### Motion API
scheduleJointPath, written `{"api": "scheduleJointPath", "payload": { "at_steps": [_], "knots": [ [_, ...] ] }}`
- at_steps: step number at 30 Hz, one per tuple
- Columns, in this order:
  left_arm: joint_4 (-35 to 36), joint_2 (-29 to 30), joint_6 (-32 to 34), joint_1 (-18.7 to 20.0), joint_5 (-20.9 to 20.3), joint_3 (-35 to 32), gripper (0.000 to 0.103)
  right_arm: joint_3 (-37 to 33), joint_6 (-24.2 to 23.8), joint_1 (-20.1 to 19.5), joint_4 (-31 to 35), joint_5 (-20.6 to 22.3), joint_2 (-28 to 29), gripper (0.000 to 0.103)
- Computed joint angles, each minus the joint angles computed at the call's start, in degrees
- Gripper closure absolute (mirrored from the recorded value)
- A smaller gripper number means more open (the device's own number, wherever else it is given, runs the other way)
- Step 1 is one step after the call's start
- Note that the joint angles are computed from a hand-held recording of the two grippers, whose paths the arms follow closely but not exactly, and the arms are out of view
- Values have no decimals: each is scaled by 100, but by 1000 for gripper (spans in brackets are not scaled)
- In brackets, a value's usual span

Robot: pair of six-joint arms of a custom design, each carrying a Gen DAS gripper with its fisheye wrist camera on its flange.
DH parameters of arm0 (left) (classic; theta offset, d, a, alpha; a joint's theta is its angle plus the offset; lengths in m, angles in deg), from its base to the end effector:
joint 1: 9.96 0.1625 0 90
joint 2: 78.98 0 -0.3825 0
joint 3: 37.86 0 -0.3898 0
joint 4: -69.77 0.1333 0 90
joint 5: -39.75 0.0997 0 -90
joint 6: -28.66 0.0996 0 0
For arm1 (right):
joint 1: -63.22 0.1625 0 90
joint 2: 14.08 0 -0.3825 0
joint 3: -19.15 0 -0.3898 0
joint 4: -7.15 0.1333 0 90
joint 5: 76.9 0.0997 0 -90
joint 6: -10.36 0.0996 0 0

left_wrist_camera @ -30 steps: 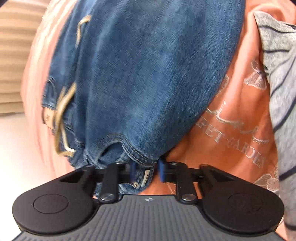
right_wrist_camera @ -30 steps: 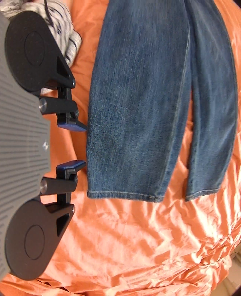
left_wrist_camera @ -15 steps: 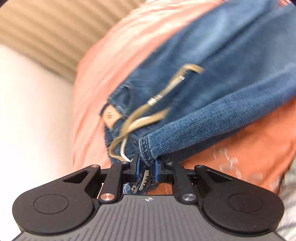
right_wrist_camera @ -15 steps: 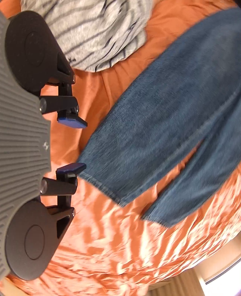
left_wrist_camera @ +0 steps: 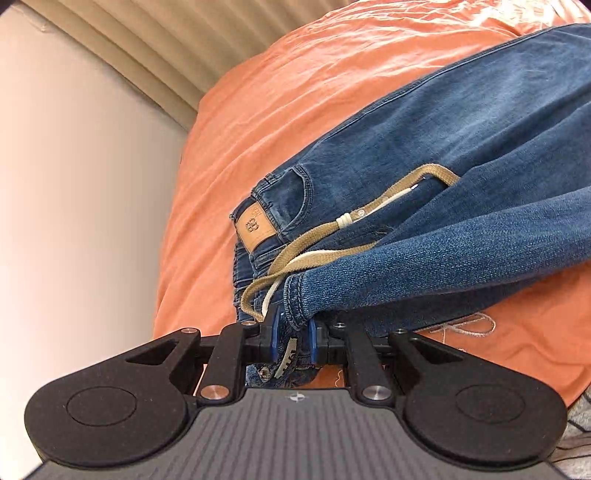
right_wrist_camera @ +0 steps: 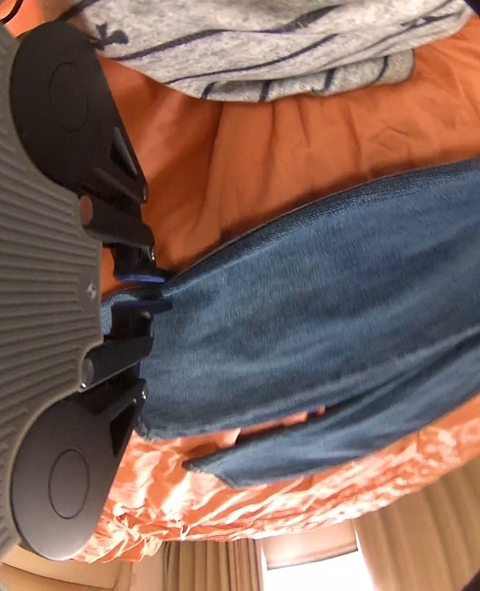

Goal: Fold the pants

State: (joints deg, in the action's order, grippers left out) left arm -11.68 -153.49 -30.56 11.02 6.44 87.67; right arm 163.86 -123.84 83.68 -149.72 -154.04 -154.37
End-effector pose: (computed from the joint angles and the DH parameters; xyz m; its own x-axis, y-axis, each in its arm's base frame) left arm -0.2499 -0.3277 0.1144 -0.1626 0.2386 -0.9574 0.6511 0.7550 0.0776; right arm -0.1580 -0.2249 0.4203 0.0558 -0.7046 0.7074 -0.6790 0.4927 0.5443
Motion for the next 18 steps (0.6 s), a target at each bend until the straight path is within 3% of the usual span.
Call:
{"api": "scheduleJointPath", "payload": {
  "at_steps": [3,6,13,18],
  "knots": [
    [73,28,-61,29,59,-73,86,-152,549,32,195,433,-145,103],
    [165,81,55,104,240,-233,86,-452,1160,691,-168,280,263,103],
    [373,440,326,526,1024,-1035,86,-1425,2192,2913,-1595,-1463,2110,103],
    [-247,1070,1173,1186,1393,-1752,85,-2424,3067,3937,-2279,-2582,3753,103]
  ]
}}
